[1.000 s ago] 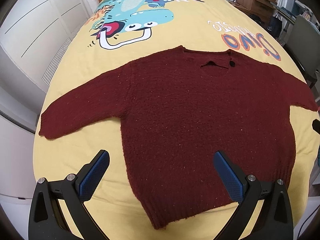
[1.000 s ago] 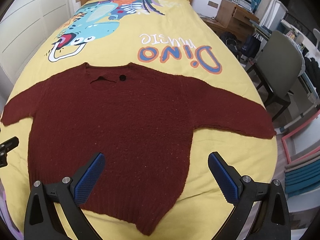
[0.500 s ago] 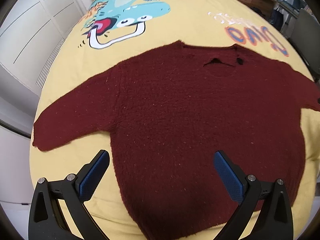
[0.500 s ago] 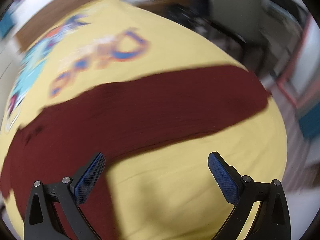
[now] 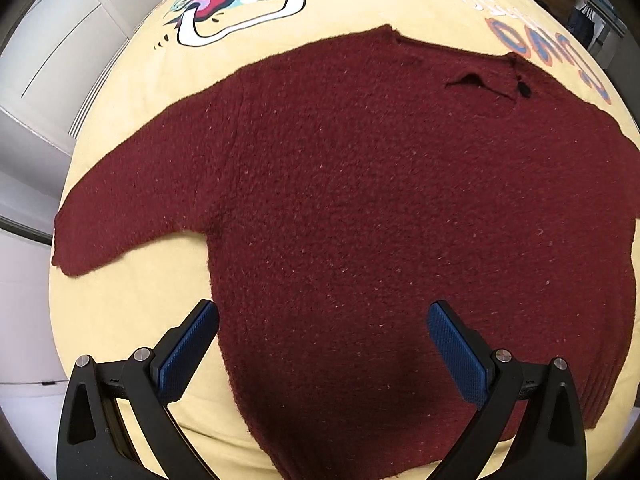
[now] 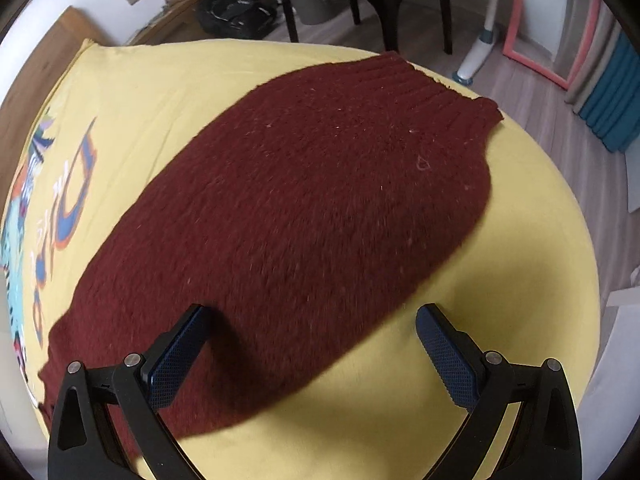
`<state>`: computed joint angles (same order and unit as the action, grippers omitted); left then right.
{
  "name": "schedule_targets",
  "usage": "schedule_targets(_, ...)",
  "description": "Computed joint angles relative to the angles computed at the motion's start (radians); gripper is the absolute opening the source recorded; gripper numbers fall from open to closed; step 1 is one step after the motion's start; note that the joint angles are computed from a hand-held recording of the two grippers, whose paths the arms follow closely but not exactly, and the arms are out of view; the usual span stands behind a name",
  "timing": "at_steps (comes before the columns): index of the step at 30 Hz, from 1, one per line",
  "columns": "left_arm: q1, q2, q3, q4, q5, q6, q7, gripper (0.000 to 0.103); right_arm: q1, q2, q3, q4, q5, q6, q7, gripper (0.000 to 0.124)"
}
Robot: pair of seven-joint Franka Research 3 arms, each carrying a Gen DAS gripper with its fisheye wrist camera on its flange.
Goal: Fold small clothes
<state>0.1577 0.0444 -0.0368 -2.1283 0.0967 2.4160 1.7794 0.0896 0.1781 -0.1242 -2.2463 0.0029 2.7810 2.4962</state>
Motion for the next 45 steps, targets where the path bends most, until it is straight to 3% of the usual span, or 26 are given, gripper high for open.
schedule_targets(2,0.004,0.006,0.003,0.004,-0.002,-0.006,0.002,0.102,0.006,0.009,-0.014,0.012,-0.023,-0.010,0.034,0.101)
schedule_targets(5,0.011,0.013,0.006,0.008,-0.010,-0.009,0.008,0.102,0.012,0.024,-0.033,0.044,-0.062,-0.044,0.086,0.085)
schedule_targets(8,0.022,0.012,0.009,0.013,-0.044,-0.018,0.036,0.102,0.012,0.034,-0.027,0.076,-0.086,-0.069,0.091,0.060)
schedule_targets(10,0.026,-0.003,0.009,-0.004,-0.061,-0.010,0.052,0.102,0.003,0.033,-0.013,0.080,-0.067,-0.056,0.060,0.028)
schedule_targets(12,0.029,-0.005,0.013,-0.007,-0.060,-0.007,0.059,0.102,-0.013,0.030,0.011,0.074,-0.002,-0.020,0.004,0.014)
schedule_targets(20,0.046,-0.039,0.026,-0.035,-0.182,0.016,0.173,0.102,0.039,-0.038,-0.008,0.113,-0.188,-0.051,0.037,0.013)
schedule_targets(27,0.057,-0.053,0.038,-0.041,-0.238,0.028,0.228,0.102,0.082,-0.083,0.054,0.220,-0.341,-0.065,0.043,0.013)
schedule_targets(31,0.058,-0.041,0.040,-0.035,-0.252,0.049,0.240,0.102,0.122,-0.068,0.098,0.323,-0.364,-0.068,-0.010,0.012)
schedule_targets(40,0.079,-0.004,0.040,0.004,-0.294,0.069,0.286,0.102,0.270,0.162,0.161,0.717,-0.245,-0.130,-0.211,0.012)
schedule_targets(45,0.093,0.014,0.037,0.016,-0.293,0.066,0.295,0.102,0.351,0.398,0.187,1.026,-0.137,-0.289,-0.326,0.013)
